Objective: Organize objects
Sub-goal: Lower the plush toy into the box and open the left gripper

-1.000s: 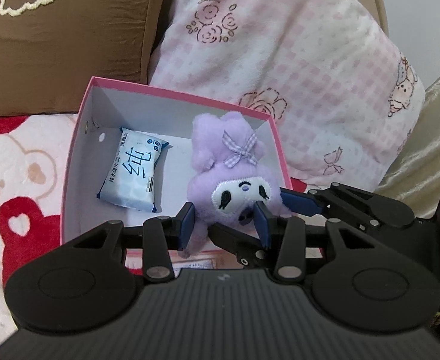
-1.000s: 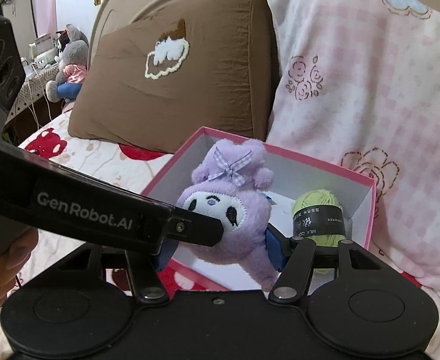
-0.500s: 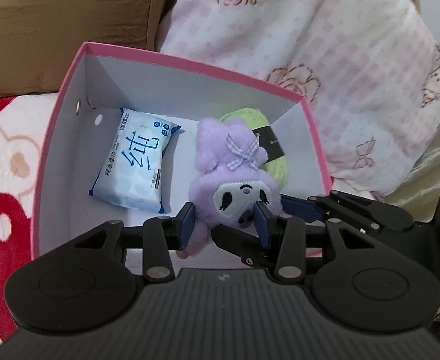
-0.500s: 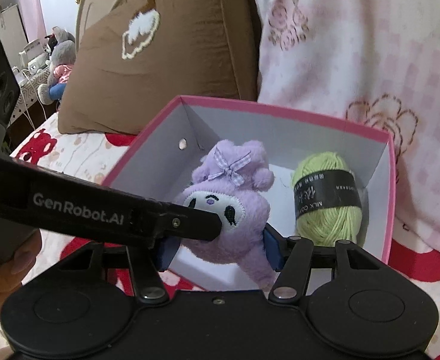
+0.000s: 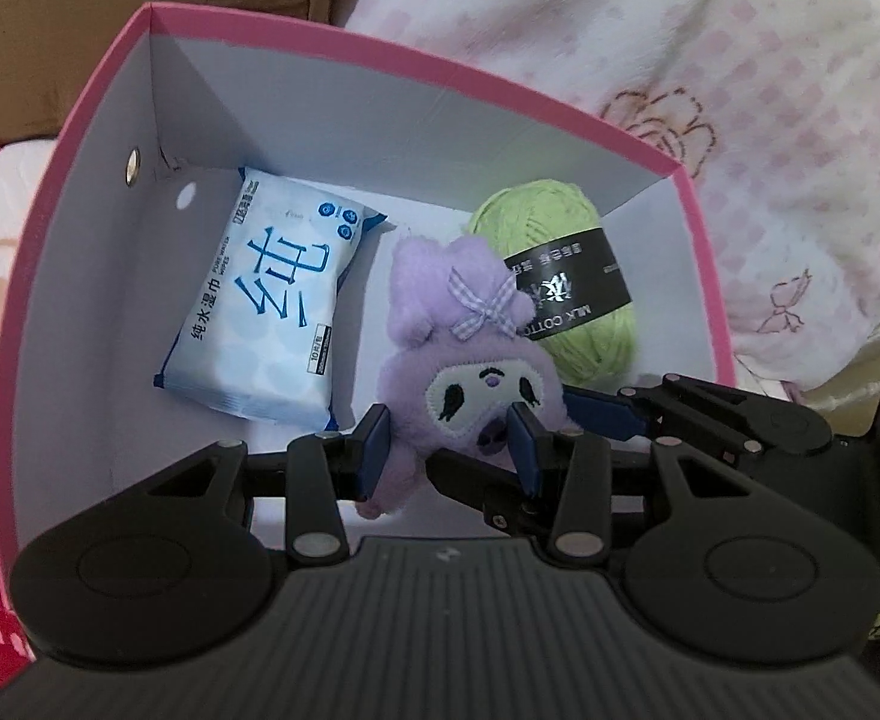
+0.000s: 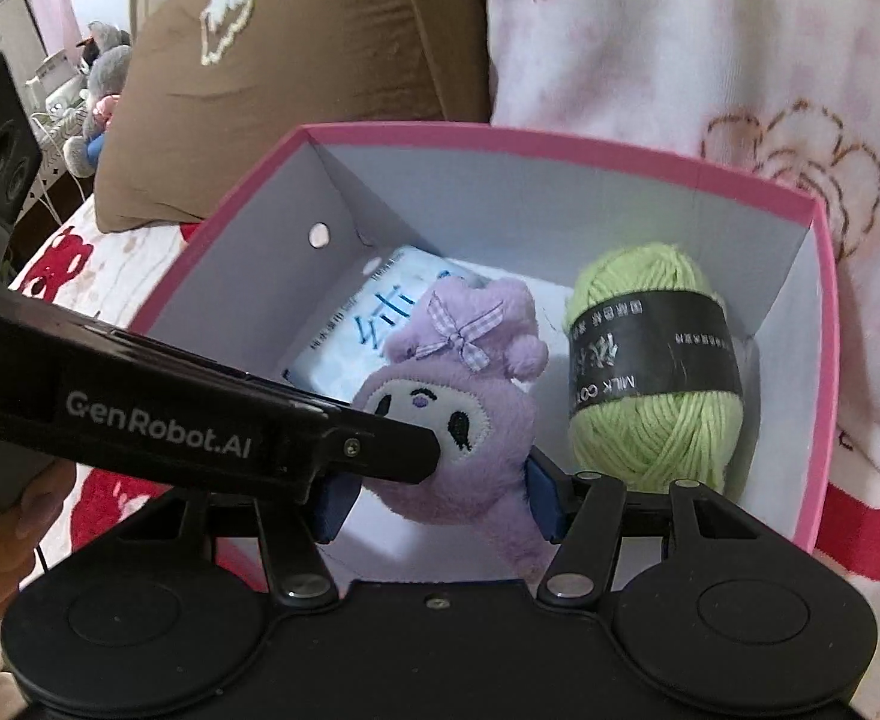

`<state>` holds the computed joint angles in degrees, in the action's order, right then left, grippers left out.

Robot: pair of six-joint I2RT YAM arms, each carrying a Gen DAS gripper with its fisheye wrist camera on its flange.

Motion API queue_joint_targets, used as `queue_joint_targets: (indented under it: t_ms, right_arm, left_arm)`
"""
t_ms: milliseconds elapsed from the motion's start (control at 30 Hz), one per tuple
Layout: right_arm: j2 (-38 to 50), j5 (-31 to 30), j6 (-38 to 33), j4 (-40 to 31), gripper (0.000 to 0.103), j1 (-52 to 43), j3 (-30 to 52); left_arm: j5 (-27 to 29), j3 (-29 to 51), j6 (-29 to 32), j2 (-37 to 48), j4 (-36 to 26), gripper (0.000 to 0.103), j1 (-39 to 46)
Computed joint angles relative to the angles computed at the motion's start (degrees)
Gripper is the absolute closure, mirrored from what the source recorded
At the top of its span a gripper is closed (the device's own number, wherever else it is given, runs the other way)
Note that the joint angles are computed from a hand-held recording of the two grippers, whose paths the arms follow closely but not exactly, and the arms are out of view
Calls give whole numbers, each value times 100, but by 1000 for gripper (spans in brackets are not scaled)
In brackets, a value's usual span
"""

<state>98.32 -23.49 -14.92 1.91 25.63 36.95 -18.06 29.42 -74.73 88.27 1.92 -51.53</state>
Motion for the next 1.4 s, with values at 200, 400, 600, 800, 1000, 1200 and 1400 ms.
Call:
queue_joint_targets:
  t_ms: [200,400,600,800,1000,1200,1400]
  right_arm:
    - [320,19,36,-130,41,-55,212]
    - [351,173,-33,-74,42,-24,177]
    - [508,182,-40,-254,45,-77,318]
    - [583,163,-26,-303,53,-100,360]
    - [621,260,113,-448,55,-38,439]
    - [693,188,382,-589,55,-10,570]
    - [-401,546,328,-41,50,133,-317]
  left_arm:
    - [235,120,135,228,35,63,179]
    - [400,78,159,331,185,63,265]
    - [365,72,141,444,298,63,245]
    - [349,60,137,529,364,63,272]
    - [154,116,115,601,217,63,154]
    - [-105,73,91,155,-211,63,11]
    - [-464,263,-36,-695,-1435,63,-397]
